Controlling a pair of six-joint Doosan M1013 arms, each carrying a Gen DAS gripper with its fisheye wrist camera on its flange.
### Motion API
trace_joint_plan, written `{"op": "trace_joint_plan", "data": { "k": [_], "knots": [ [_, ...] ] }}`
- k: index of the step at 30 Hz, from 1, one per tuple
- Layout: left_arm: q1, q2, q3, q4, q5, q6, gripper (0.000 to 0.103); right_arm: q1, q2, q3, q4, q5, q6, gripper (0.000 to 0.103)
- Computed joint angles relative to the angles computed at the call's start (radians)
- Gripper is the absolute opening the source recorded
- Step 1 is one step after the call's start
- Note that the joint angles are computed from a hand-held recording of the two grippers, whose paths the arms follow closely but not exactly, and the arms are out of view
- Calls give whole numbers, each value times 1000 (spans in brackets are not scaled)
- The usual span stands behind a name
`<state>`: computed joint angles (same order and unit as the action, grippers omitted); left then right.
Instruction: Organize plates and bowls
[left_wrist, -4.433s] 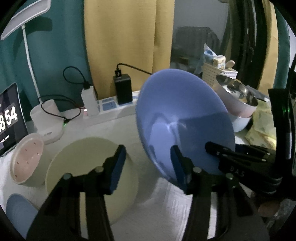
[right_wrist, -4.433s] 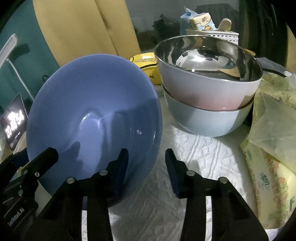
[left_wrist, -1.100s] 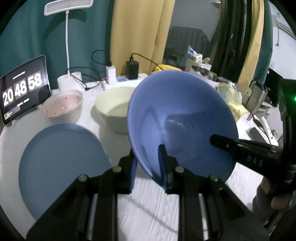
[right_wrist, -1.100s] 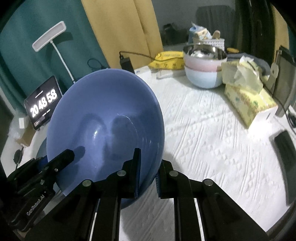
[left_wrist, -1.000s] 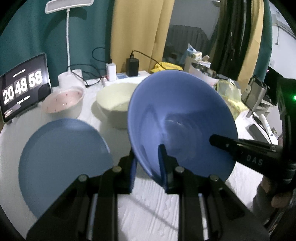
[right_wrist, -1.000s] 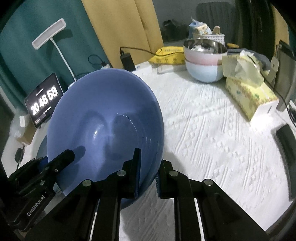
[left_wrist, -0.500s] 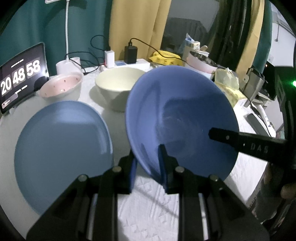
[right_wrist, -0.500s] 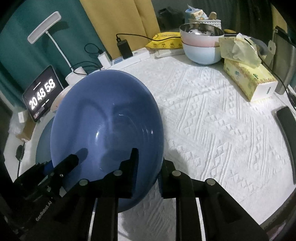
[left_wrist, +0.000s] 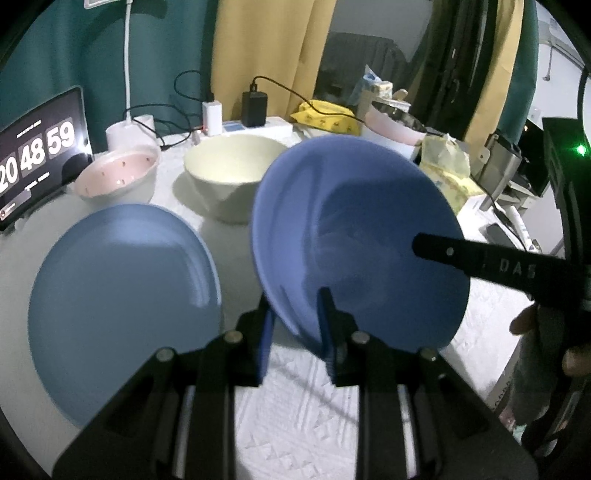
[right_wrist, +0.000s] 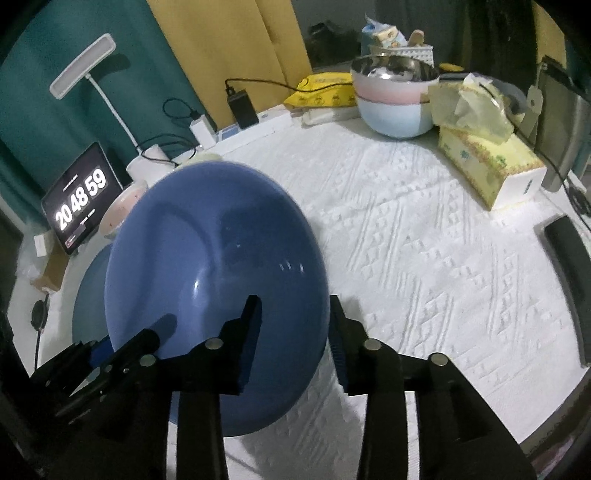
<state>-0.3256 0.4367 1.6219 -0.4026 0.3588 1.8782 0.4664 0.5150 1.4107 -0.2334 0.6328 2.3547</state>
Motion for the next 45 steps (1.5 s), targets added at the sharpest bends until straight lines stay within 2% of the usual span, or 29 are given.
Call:
{"op": "trace_joint_plan", "data": {
  "k": [24, 36, 45],
  "knots": [
    [16, -14, -12, -57, -11, 58, 24, 9, 8, -55, -109, 24, 14, 41],
    [25, -24, -26, 11, -63, -1, 24, 7, 21, -97, -107, 17, -27, 41],
    [28, -7, -61, 91, -68, -89, 25, 1, 45, -139, -77, 19, -82, 41]
  ]
}}
